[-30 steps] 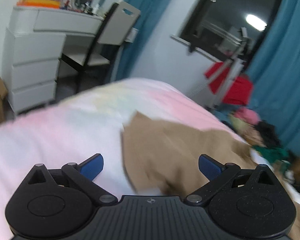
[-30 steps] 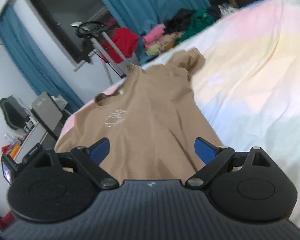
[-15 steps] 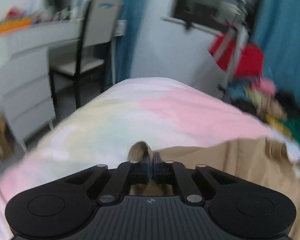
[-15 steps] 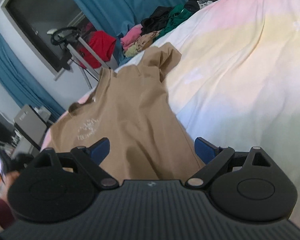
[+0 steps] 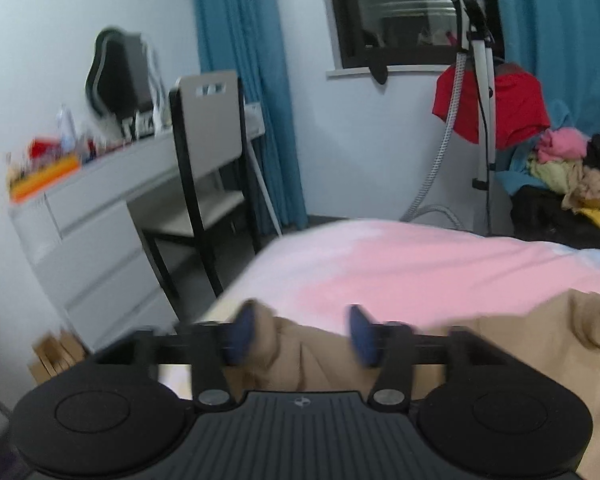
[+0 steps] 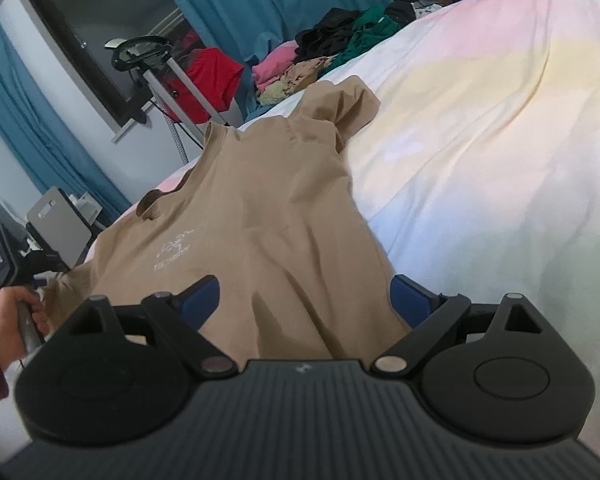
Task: Fold clothes
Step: 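Pinch the shirt hem with the left gripper and pull it straight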
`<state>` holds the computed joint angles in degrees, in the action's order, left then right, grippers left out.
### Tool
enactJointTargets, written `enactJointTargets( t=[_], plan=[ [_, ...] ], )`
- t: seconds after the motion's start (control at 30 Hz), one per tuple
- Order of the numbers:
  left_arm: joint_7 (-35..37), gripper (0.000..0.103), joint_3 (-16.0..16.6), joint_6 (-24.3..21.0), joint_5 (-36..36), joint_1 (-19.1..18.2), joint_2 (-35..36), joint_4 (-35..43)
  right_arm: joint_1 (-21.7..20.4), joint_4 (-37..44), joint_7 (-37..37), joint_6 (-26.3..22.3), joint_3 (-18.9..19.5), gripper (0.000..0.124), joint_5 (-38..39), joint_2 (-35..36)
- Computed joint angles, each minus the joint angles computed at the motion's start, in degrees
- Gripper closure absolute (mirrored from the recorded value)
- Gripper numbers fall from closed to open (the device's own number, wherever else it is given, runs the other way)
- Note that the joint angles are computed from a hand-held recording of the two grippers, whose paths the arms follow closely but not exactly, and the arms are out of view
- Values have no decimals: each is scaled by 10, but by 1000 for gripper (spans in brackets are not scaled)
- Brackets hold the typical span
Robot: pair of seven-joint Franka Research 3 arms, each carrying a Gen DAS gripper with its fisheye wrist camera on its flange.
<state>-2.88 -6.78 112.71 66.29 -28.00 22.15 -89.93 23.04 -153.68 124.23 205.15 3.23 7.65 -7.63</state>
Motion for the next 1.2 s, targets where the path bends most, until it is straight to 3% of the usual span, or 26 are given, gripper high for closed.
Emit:
enactJointTargets(
  t=[0.23, 0.37, 0.47, 0.6, 0.77, 0.83, 0.9, 0.97, 1.0, 1.13, 1.2],
  plan=[
    [-109, 33, -91, 129, -146, 12, -244, -290, 2, -9, 5, 13, -11, 31, -45, -19],
    [-132, 31, -157, 167, -268, -22, -361, -407, 11, -30, -14, 19, -14, 31, -54, -50],
    [-201, 27, -207, 182, -316, -49, -409, -460, 11, -49, -44, 18, -2, 31, -39, -84],
    [-307, 27, -263, 205, -323, -75, -448, -513, 8, -92, -91, 0, 25, 31, 14, -159],
    [-376, 27, -288, 266, -287, -90, -492, -563, -5, -155, -123, -71, 58, 31, 83, -294],
    [-378, 33, -283, 299, -289, -96, -500, -574, -10, -172, -119, -106, 65, 31, 105, -345],
    [-373, 64, -292, 290, -293, -98, -500, -569, -21, -182, -113, -122, 75, 31, 119, -379],
    [-360, 78, -295, 290, -292, -100, -493, -563, -50, -184, -104, -132, 109, 31, 128, -396],
    [-363, 98, -304, 285, -288, -97, -485, -554, -68, -185, -99, -138, 131, 31, 131, -404],
    [-404, 100, -325, 272, -259, -91, -500, -554, -106, -188, -80, -165, 184, 31, 125, -415],
    [-408, 100, -329, 247, -256, -93, -510, -546, -105, -190, -74, -167, 185, 31, 116, -414]
  ],
)
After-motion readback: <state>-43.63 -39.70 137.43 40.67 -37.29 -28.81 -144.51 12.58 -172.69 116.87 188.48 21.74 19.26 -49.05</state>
